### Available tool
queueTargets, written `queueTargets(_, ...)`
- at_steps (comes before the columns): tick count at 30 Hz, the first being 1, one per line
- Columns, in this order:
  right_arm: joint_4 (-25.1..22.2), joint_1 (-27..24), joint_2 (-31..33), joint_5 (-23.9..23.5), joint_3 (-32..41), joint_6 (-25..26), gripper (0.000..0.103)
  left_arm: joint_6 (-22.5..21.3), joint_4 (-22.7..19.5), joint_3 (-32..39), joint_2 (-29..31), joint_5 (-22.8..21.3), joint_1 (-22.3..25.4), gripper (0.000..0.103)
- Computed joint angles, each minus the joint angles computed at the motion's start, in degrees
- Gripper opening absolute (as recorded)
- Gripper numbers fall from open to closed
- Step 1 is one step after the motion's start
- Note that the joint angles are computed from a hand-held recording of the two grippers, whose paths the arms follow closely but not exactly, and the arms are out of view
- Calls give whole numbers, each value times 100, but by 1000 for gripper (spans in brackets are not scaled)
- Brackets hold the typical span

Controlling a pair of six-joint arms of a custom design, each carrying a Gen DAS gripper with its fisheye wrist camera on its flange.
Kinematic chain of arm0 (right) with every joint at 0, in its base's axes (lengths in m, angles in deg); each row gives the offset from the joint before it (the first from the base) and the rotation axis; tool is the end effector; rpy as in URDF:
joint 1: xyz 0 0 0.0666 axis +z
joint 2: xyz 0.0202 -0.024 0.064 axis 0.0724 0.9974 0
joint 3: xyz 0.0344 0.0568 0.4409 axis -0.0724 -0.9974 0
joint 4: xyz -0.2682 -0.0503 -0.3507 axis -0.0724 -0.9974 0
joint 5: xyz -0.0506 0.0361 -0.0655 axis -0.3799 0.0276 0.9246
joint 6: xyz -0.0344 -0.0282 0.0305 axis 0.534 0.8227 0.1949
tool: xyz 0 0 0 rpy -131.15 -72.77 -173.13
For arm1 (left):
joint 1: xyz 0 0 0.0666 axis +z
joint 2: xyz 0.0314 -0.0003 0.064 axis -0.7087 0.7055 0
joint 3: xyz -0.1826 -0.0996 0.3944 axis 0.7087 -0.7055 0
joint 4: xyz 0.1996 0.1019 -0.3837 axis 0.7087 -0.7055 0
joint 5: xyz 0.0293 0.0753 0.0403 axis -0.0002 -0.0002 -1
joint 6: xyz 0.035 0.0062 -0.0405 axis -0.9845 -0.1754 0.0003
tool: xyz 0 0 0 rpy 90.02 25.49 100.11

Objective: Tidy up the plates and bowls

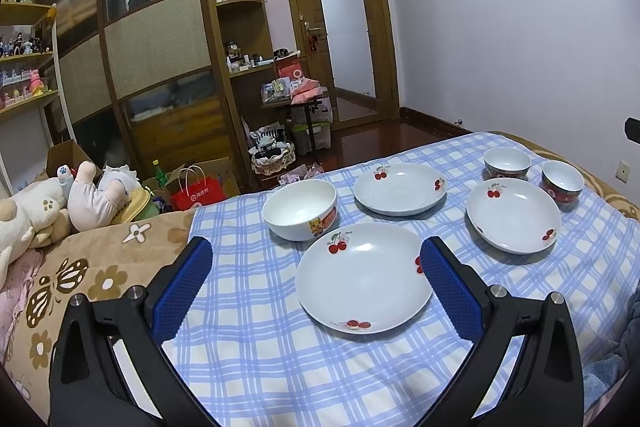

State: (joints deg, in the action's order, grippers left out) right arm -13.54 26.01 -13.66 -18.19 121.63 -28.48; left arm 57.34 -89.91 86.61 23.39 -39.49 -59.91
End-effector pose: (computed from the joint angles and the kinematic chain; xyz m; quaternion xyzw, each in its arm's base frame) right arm 0.4387 0.1501 0.5705 0.1615 0.8336 -0.1298 0.5121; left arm 0.5147 -0.1335 0.5397 0.1420 0.8390 -0.0017 0.5253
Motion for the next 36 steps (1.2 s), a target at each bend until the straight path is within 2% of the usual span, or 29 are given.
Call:
queueTargets(11,-30,12,15,-136,61,173,103,22,10,-16,6,15,19,102)
queueTargets(19,293,1,50,-156,174,548,103,174,-248,255,216,155,102,102)
queueTargets(21,347,-8,126,-273,257,625,103,166,-353,422,338,178,119,102)
queueTargets(29,97,-121,791,-1112,973,376,103,287,-881,1171,949,199,249,102)
queueTargets(31,119,-131,961,-1215,1112,363,103,279,-948,1311,1087,254,310,102)
queueTargets(34,160,-113,1257,-1228,1310,398,103,361,-1113,1524,1275,590,442,102)
queueTargets(36,144,-116,1407,-1298,1399,381,103,443,-1261,1694,1422,616,490,102)
